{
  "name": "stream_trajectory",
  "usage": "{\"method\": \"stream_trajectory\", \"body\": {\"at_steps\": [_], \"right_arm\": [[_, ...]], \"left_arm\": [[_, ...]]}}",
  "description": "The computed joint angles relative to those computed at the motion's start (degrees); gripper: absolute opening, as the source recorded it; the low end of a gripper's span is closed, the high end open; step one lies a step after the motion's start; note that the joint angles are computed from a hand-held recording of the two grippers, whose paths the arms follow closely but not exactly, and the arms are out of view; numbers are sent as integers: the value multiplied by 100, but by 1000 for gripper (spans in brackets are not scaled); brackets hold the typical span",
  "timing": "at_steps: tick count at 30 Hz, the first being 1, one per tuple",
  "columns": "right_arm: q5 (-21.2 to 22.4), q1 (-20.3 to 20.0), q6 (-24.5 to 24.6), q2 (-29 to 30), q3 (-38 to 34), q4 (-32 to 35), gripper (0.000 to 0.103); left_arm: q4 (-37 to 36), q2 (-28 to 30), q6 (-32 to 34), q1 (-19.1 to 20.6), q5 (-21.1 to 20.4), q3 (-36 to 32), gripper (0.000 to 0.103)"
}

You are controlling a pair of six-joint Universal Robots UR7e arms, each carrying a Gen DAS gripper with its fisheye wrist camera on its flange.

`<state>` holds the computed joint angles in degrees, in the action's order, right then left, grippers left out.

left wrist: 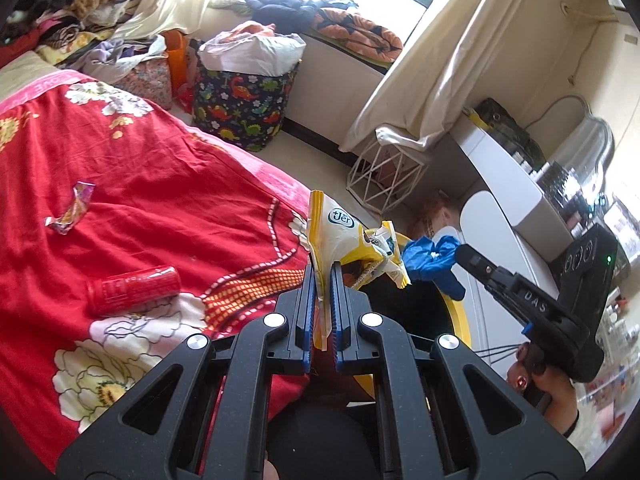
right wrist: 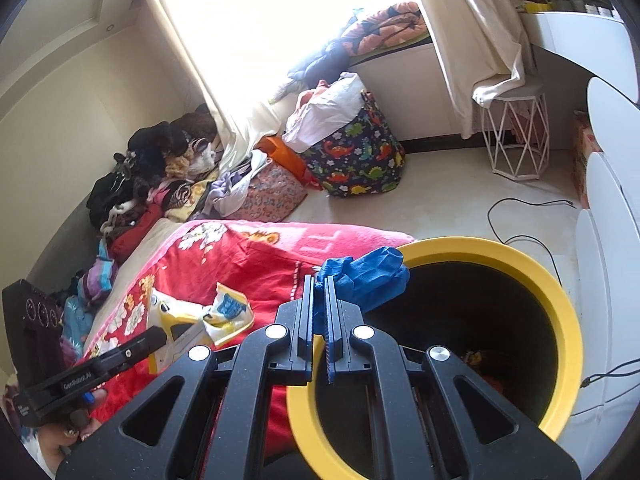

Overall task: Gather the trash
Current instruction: 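Carry yellow wrapper in left tool while right tool carries blue plastic over bin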

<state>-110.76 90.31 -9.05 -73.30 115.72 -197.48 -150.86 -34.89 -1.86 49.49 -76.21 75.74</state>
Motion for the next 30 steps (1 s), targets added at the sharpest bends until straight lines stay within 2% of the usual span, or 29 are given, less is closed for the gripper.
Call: {"method": "stream_trajectory", "body": {"at_steps": [17,30], "right_arm": [[-4,-350,295,-333,240,-25,5],[77,-513,424,-464,310,-8,5]], "left_arm": [[347,220,416,-216,16,53,4],[823,436,736,-383,-172,26,4]]}}
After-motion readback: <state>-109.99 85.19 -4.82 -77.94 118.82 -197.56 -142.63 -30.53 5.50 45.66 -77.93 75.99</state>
